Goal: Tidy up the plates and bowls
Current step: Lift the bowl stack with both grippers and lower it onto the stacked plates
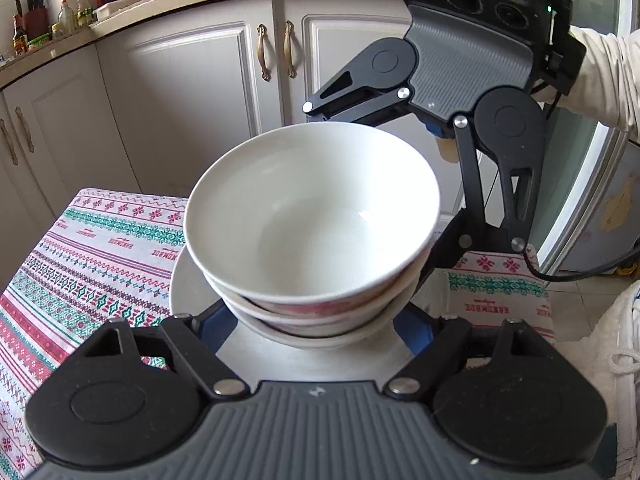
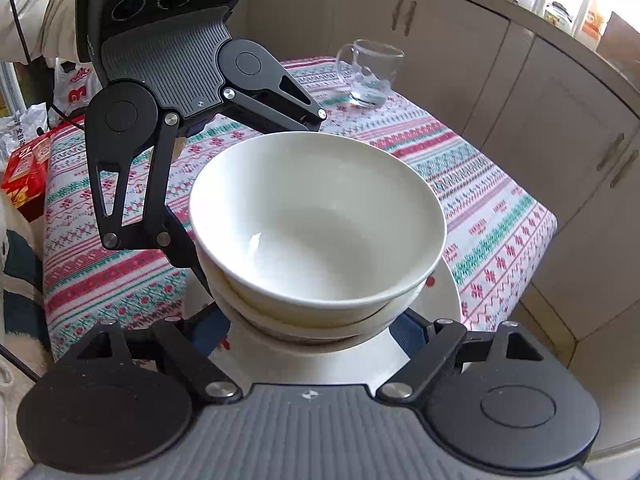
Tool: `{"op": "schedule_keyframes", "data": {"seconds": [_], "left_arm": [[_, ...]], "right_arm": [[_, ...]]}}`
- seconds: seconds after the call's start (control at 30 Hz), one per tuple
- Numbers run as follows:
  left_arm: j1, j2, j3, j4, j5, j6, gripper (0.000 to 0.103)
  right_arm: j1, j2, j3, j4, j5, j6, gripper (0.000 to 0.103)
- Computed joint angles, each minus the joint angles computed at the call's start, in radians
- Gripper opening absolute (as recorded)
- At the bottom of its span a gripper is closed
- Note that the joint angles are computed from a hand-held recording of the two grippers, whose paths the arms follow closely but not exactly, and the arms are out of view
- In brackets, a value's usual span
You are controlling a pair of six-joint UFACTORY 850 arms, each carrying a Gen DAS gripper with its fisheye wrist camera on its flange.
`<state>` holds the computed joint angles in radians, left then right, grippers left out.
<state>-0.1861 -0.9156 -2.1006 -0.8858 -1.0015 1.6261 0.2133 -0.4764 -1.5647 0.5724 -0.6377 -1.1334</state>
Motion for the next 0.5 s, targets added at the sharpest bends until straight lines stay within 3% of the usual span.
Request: {"op": "schedule_keyframes", "data": {"seconds": [0.33,0.5], "left_arm": [[0.001,-0.01,-0.013,-0.007,0.0,0.004,0.084],[-0.003,0.017,0.038,-0.03,0.042,0.051,0.084]], "right_arm": [[-0.012,0.0,0.008,0.023,0.002,-0.004,0.089],[-0.014,0.0,0.014,0.028,0.006,0.006,0.089]]}}
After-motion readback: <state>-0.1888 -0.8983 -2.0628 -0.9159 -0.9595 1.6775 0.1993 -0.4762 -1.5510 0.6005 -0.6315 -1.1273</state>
